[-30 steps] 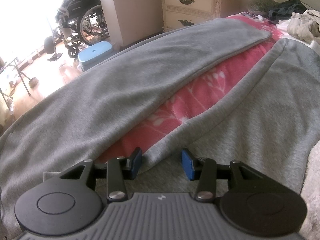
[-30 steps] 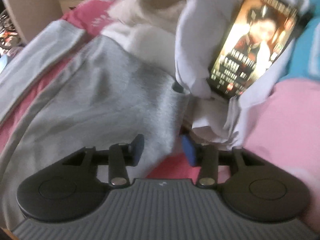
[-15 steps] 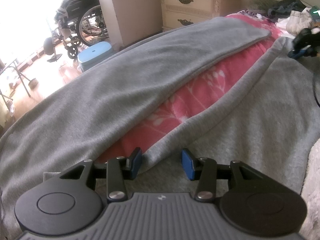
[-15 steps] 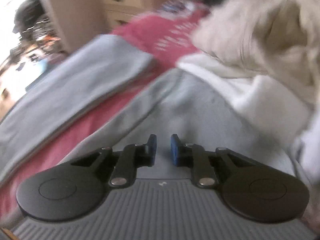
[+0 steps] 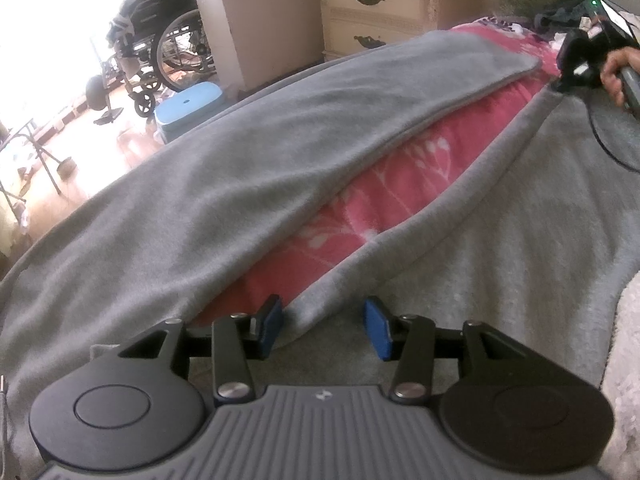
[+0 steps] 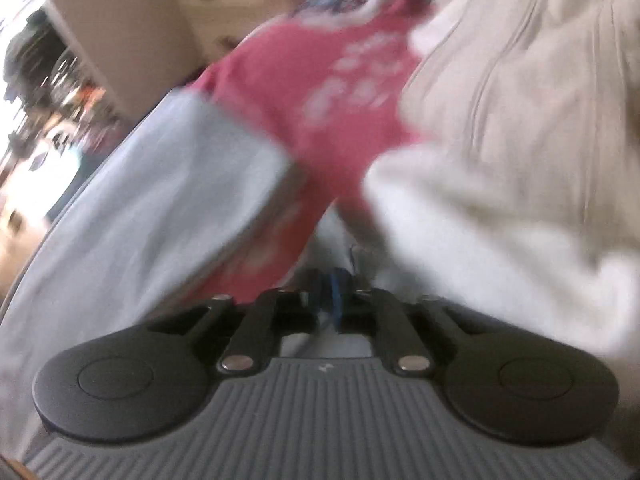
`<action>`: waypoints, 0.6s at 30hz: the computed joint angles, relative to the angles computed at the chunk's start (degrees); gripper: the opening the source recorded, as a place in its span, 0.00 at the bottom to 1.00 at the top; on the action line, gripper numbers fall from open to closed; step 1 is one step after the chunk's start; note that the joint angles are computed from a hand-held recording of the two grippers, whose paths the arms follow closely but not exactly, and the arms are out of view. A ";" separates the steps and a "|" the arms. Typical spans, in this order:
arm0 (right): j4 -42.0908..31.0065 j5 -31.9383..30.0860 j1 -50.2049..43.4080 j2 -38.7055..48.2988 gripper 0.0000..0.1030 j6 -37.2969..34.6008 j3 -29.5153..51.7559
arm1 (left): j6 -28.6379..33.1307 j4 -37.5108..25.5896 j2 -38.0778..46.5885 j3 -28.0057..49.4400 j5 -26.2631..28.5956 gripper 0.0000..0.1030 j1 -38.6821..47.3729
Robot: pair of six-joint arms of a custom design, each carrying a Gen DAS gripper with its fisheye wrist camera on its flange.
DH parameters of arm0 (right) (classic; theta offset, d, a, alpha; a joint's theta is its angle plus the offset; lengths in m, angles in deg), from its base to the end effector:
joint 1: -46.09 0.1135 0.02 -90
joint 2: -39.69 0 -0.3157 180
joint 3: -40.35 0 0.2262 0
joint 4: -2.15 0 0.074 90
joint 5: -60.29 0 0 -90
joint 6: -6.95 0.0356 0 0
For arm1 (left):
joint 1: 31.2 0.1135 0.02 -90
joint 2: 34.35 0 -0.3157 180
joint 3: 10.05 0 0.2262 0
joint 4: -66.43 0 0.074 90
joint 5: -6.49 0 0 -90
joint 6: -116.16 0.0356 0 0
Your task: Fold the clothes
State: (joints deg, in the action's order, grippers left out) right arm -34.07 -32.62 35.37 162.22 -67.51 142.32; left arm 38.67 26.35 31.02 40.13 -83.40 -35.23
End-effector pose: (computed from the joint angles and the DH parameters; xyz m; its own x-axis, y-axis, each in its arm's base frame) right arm 0.4539 -0.0841 0.2086 -0.7495 0.4142 -0.5164 0.3729 0.9087 0.1877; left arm 0.1687 -0.0120 0.2511 -0.7849 0.2724 -0.5565 0.2473 0.9613 0.1219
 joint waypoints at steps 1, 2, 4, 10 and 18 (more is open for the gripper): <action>-1.23 1.07 0.01 0.49 0.01 2.13 1.71 | -0.15 -0.55 0.01 0.45 -0.06 0.46 0.40; -2.60 0.43 -0.11 -0.32 0.03 3.50 2.22 | -0.32 -1.11 -0.15 0.87 0.20 0.46 1.19; -5.30 -1.01 -0.38 -1.97 0.07 5.96 3.20 | -0.97 -2.32 -0.41 1.72 1.08 0.46 2.90; -23.01 -23.31 -2.69 -8.46 0.12 -9.37 -1.44 | -1.67 -4.88 -2.48 2.37 3.14 0.46 5.57; -6.44 -14.36 -8.13 -11.23 0.06 7.80 -14.32 | 5.72 -16.36 -9.33 8.56 7.36 0.46 20.80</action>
State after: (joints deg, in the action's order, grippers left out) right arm -40.51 -46.98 27.23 150.98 -59.72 128.00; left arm 44.38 9.99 21.69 48.68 -76.04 -14.43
